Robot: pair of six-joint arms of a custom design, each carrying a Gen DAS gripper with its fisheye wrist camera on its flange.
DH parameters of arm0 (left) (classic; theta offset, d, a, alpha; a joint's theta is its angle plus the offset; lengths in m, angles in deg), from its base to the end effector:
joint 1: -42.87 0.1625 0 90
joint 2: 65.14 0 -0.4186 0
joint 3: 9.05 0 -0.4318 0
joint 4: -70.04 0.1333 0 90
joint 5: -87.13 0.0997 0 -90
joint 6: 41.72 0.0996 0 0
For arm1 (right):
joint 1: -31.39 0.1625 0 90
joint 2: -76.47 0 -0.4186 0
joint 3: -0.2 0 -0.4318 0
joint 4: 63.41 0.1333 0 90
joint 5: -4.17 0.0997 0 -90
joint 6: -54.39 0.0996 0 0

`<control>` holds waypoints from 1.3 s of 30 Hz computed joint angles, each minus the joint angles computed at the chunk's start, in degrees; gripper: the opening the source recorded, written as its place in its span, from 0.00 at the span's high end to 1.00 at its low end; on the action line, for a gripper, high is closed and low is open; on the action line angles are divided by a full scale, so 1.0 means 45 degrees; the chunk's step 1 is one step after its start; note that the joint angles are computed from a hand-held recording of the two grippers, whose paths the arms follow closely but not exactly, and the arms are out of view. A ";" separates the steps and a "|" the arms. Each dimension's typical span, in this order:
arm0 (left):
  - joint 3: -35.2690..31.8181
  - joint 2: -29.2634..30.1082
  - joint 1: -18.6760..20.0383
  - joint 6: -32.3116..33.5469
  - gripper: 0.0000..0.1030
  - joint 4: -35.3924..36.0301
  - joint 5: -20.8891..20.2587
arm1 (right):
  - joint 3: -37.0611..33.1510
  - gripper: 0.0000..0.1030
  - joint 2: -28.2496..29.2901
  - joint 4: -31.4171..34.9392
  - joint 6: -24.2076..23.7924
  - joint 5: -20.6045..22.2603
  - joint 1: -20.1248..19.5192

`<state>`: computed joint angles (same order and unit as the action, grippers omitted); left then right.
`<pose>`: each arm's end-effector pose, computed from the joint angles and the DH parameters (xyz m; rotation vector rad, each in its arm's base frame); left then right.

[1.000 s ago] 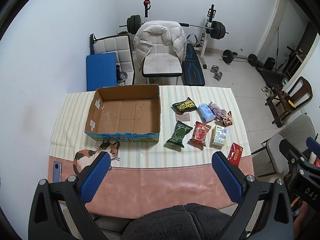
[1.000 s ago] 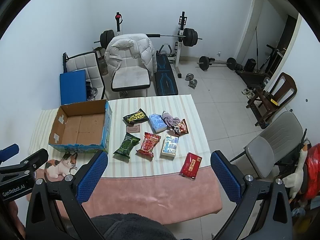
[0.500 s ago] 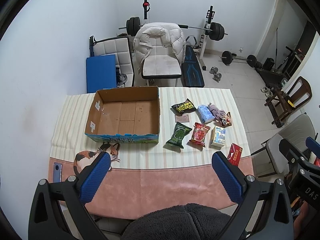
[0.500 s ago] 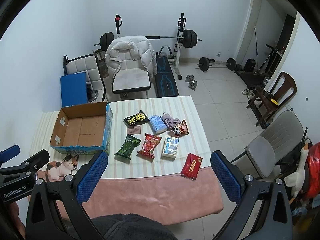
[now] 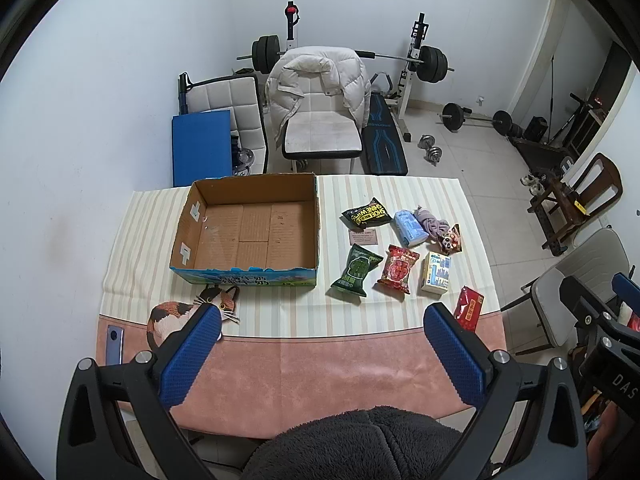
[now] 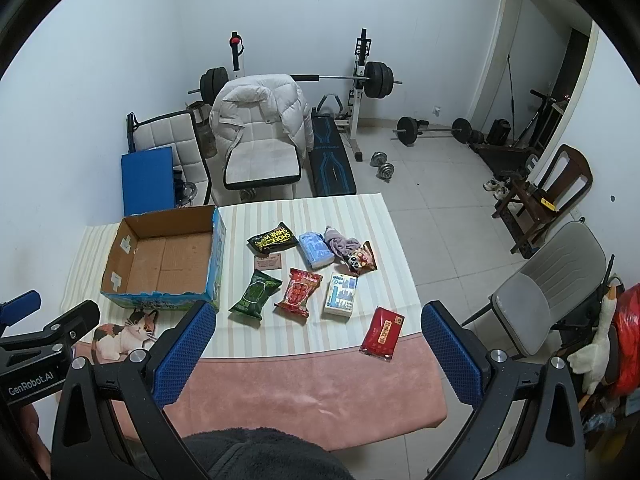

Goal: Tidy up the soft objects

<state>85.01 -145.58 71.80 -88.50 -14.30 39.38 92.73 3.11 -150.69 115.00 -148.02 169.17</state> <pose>-0.3923 -0.4457 0.3711 0.4546 2.3607 -0.5092 0.4769 -0.3717 0.3415 0.0088 -2.1133 0.7893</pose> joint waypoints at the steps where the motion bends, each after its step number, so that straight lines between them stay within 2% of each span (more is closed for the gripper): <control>1: 0.0008 -0.0007 -0.0004 0.0014 0.00 -0.0004 -0.0009 | -0.0008 0.00 0.0006 0.0030 0.0004 0.0001 0.0010; 15: 0.0027 -0.0106 -0.0069 -0.0091 0.00 0.0097 -0.0098 | -0.0038 0.00 0.0082 -0.0131 -0.0097 0.0046 0.0088; 20: 0.0138 -0.0066 -0.0002 0.0083 0.00 -0.0226 -0.0050 | 0.0132 0.00 -0.0020 -0.0785 -0.0471 0.0289 -0.0047; 23: -0.0039 0.0537 0.0482 0.0695 0.00 -0.0907 -0.0138 | 0.0644 0.00 -0.0417 -0.1675 -0.1102 0.0680 -0.0527; 27: -0.0703 0.2030 0.1359 0.2245 0.00 -0.1950 -0.0023 | 0.1445 0.00 -0.1001 -0.2930 -0.2387 0.0815 -0.1694; 29: -0.1256 0.3111 0.1838 0.3098 0.00 -0.2283 0.0187 | 0.1779 0.00 -0.1236 -0.3833 -0.3260 0.1120 -0.2553; 31: -0.1791 0.4098 0.2312 0.3842 0.00 -0.2447 0.0164 | 0.1932 0.00 -0.1312 -0.3955 -0.3486 0.1251 -0.3361; 36: -0.3210 0.6615 0.3368 0.5232 0.00 -0.2156 -0.0559 | 0.2815 0.00 -0.1037 -0.6490 -0.5462 0.2721 -0.6346; 39: -0.4244 0.8148 0.3992 0.5189 0.04 -0.1448 -0.1043 | 0.3100 0.00 -0.0374 -0.7657 -0.6223 0.3686 -0.8106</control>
<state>65.91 -108.91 89.77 -65.15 -20.82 34.69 106.68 1.43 -185.15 86.99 -131.43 132.70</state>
